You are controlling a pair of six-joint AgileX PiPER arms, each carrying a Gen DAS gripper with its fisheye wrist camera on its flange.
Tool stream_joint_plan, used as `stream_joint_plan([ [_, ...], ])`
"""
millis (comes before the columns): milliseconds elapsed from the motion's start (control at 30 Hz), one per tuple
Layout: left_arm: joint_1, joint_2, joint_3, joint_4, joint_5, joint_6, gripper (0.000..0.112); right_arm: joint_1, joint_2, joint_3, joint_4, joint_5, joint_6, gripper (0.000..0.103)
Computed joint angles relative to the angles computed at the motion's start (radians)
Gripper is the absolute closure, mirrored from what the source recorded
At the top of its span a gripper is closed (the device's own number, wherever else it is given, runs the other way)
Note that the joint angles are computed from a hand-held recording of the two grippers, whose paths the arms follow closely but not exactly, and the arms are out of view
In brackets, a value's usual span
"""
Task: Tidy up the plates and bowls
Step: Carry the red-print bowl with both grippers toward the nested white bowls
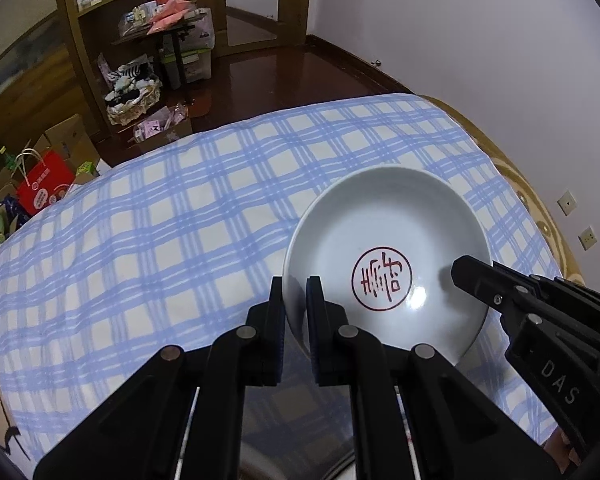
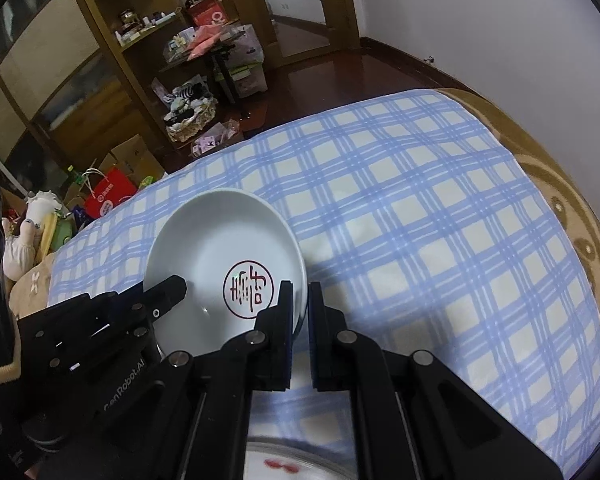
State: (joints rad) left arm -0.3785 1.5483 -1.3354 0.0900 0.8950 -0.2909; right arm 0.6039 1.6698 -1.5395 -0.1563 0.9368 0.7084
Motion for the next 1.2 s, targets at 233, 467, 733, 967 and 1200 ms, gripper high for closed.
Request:
stream_joint_plan([
  [233,0.015,-0.092,0.067,0.0,0.036,-0.019,0.102,0.075,-0.03,0.013,-0.045,0.018,0.079,0.096],
  [467,0.027,-0.207,0.121,0.01,0.075,-0.01,0.102,0.164,-0.059,0.0,-0.097,0.058,0.163,0.096],
  [733,0.043,-0.322,0.165,0.04,0.141,-0.019,0.102,0.29,-0.06,-0.056,-0.178,0.131,0.257,0.096],
  [967,0.103,-0.43,0.239,0.007,0.183,0.036,0.102,0.375,-0.072,-0.029,-0.211,0.129,0.336,0.096],
  [1200,0.241,-0.511,0.299,-0.083,0.239,0.137,0.102,0.442,-0.055,-0.029,-0.217,0.111,0.382,0.096],
])
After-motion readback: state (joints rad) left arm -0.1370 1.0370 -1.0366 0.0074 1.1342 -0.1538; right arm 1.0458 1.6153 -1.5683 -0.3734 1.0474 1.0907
